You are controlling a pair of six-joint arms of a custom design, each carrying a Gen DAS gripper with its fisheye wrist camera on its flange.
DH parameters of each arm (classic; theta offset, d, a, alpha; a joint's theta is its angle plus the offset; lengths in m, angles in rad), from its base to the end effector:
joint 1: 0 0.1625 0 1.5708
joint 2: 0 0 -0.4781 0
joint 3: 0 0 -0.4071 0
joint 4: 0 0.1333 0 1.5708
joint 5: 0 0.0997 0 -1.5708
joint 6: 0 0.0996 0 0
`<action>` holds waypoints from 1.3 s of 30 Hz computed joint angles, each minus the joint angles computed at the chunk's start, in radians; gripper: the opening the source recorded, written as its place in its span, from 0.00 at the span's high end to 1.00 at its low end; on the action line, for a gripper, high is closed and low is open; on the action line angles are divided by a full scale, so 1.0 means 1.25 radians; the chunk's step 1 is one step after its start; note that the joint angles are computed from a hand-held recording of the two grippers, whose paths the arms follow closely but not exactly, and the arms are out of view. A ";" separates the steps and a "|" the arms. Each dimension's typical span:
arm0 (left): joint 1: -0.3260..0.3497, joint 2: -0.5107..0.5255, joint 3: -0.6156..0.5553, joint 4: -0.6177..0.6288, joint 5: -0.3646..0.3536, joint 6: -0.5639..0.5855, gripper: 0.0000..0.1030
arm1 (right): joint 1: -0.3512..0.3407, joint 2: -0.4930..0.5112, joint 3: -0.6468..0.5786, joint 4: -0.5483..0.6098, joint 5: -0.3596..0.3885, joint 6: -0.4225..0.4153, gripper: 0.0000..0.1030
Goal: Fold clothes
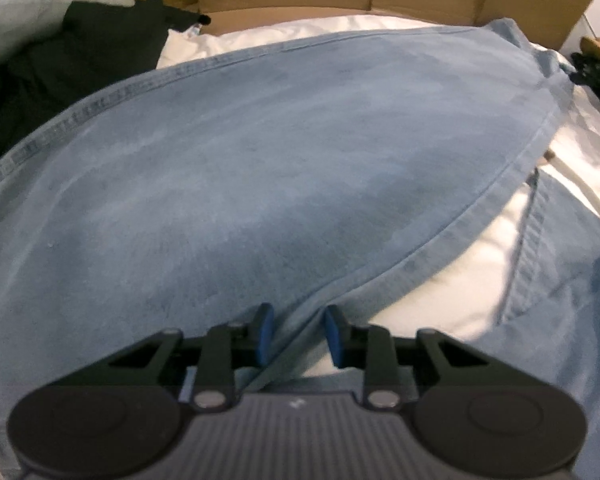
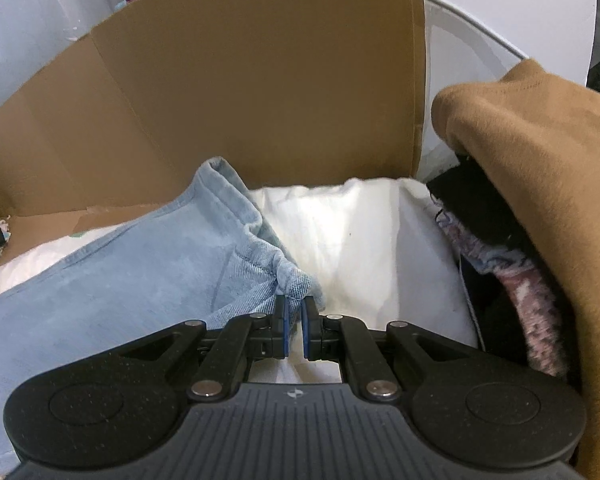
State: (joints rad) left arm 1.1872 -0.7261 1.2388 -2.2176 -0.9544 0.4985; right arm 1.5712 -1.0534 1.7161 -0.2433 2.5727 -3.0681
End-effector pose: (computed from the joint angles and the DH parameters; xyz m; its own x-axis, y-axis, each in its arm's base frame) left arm -0.1306 -0.8336 0.2130 -0.5127 0.6446 -0.5671 0.7014 0.6954 0.1565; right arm 0.0496 -0.5658 0.2146 -0.5376 0.7971 0.2751 0.0394 0.3496 -0.9361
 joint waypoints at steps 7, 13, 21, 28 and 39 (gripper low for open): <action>-0.009 -0.010 0.028 -0.039 0.019 0.039 0.68 | -0.013 0.015 0.001 0.012 -0.006 0.011 0.95; -0.028 -0.056 0.083 -0.082 0.010 0.104 0.68 | -0.014 0.014 0.006 0.003 -0.007 0.006 0.95; -0.036 -0.068 0.093 -0.064 -0.021 0.092 0.69 | -0.015 0.012 0.007 0.004 -0.010 0.001 0.95; -0.022 -0.041 0.092 -0.068 0.001 0.109 0.70 | -0.016 0.011 0.010 0.004 -0.014 0.000 0.95; -0.011 -0.025 0.103 -0.112 -0.005 0.187 0.53 | -0.022 0.011 0.015 -0.002 -0.024 0.006 0.92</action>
State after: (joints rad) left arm 1.1737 -0.7574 1.3680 -2.3572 -0.9612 0.7327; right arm 1.5442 -1.0400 1.7345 -0.2457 2.5428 -3.0609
